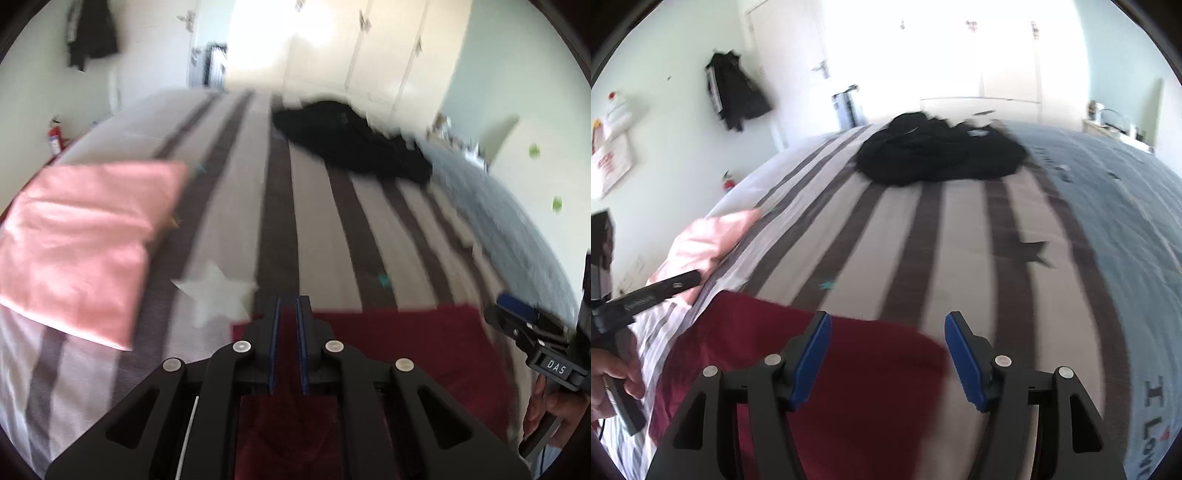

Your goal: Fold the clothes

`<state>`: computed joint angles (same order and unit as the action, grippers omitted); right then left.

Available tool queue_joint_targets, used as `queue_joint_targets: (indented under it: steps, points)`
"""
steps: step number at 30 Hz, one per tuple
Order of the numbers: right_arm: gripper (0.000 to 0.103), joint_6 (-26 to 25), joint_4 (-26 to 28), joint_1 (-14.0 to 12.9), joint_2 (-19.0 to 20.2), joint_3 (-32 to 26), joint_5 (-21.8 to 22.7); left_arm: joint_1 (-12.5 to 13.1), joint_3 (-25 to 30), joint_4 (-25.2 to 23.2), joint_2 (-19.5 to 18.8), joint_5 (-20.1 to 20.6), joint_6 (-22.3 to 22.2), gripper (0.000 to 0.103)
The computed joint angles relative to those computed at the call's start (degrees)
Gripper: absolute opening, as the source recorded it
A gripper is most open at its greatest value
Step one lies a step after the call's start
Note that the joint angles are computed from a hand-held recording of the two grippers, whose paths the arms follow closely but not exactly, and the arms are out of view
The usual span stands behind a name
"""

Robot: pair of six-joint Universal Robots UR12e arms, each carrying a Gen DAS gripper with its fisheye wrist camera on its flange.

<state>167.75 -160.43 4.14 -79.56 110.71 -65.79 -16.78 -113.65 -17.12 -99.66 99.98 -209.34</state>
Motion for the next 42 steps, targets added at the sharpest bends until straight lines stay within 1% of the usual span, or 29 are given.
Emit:
queue_joint_targets:
  steps: [1,2,3,4,5,7,8,10,11,13,16,18,20,22,23,24,25,27,29,31,33,34,36,37,39,42]
  points:
    - [0.06,-0.22,0.5,0.55,0.49,-0.2,-1.14,0.51,-0.5,-0.09,-0.17,-0.93,-0.22,0.013]
    - [0.06,-0.48,1.54,1.15,1.31,-0.5,-2.92,1.3,-1.32,1.33,-0.14,-2.83,-0.87,0.014]
    - [0.06,-0.4,2.49,1.34,1.97,-0.8,-3.74,2.24,-2.23,2.84,0.3,-5.13,-2.3,0.014]
    - [0.059,0.48,2.77,0.99,2.38,-0.86,-3.19,2.99,-2.89,3.59,1.05,-6.72,-4.1,0.014]
    - [0.058,2.41,2.65,0.38,2.54,-0.92,-2.65,3.3,-3.32,4.15,1.7,-6.99,-5.36,0.014]
    - [0.058,5.8,2.7,-0.43,2.23,-1.16,-3.74,2.96,-4.65,5.63,3.72,-2.66,-8.19,0.014]
    - [0.058,7.0,2.46,-0.93,1.79,-0.99,-4.05,2.9,-5.24,5.88,4.6,-1.2,-8.92,0.014]
    - [0.058,9.32,1.72,-2.07,0.71,-0.45,-4.69,2.17,-6.31,4.83,6.89,1.25,-8.1,0.014]
    - [0.058,9.66,1.51,-2.7,-0.26,0.25,-4.12,1.17,-6.84,4.41,8.0,2.84,-6.67,0.014]
    - [0.058,8.0,1.65,-3.07,-2.41,1.92,-3.03,-1.05,-7.42,3.79,9.35,5.69,-4.64,0.014]
    - [0.058,3.4,0.86,-2.7,-6.51,5.9,-0.83,-4.71,-8.09,3.41,9.64,7.86,-2.46,0.014]
    - [0.058,1.18,0.66,-2.0,-8.88,8.55,0.61,-6.46,-8.05,1.75,8.87,8.4,-2.65,0.014]
    - [0.058,-0.69,0.08,-0.81,-10.18,10.67,0.25,-7.73,-7.66,-0.16,7.8,8.99,-3.5,0.015]
    - [0.058,-2.53,-0.02,-0.06,-10.34,12.25,-1.32,-7.86,-8.82,-1.57,7.37,9.79,-6.17,0.015]
    - [0.058,-3.32,-0.06,0.23,-10.31,12.94,-2.12,-7.79,-9.9,-0.46,7.38,10.14,-6.83,0.017]
    - [0.058,-4.3,-0.72,0.15,-10.38,13.77,-2.48,-7.69,-11.11,1.38,7.43,10.48,-7.18,0.017]
    - [0.058,-5.17,-1.39,-0.15,-10.51,14.39,-2.25,-7.71,-11.67,2.0,7.56,11.06,-8.0,0.017]
    - [0.058,-6.43,-2.28,-1.39,-11.36,15.78,-0.76,-7.43,-11.68,0.72,8.42,11.03,-10.3,0.017]
    - [0.058,-7.17,-1.32,-2.58,-12.33,16.39,0.39,-7.05,-11.84,-0.82,9.72,10.67,-12.58,0.017]
    - [0.06,-6.87,0.16,-3.65,-13.49,16.63,0.66,-7.11,-12.47,-3.11,11.1,12.52,-15.86,0.018]
    - [0.061,-5.54,3.32,-5.15,-14.93,16.97,0.73,-6.92,-13.04,-6.11,12.68,14.47,-19.42,0.018]
    - [0.061,-4.93,4.97,-5.82,-15.5,17.09,0.44,-6.6,-13.31,-6.75,13.4,14.6,-20.36,0.018]
    - [0.061,-3.86,7.59,-6.93,-16.54,17.3,-0.43,-6.37,-13.15,-6.43,13.75,14.45,-19.31,0.018]
    - [0.06,-3.5,7.94,-7.24,-16.99,17.43,-1.05,-6.36,-12.74,-5.7,13.4,14.39,-17.86,0.018]
    - [0.061,-3.35,6.82,-7.28,-17.35,17.34,-2.43,-6.36,-11.63,-3.13,12.31,13.48,-13.81,0.018]
    - [0.061,-1.78,3.71,-6.35,-15.75,15.77,-1.67,-5.66,-9.65,0.95,9.66,10.23,-8.67,0.019]
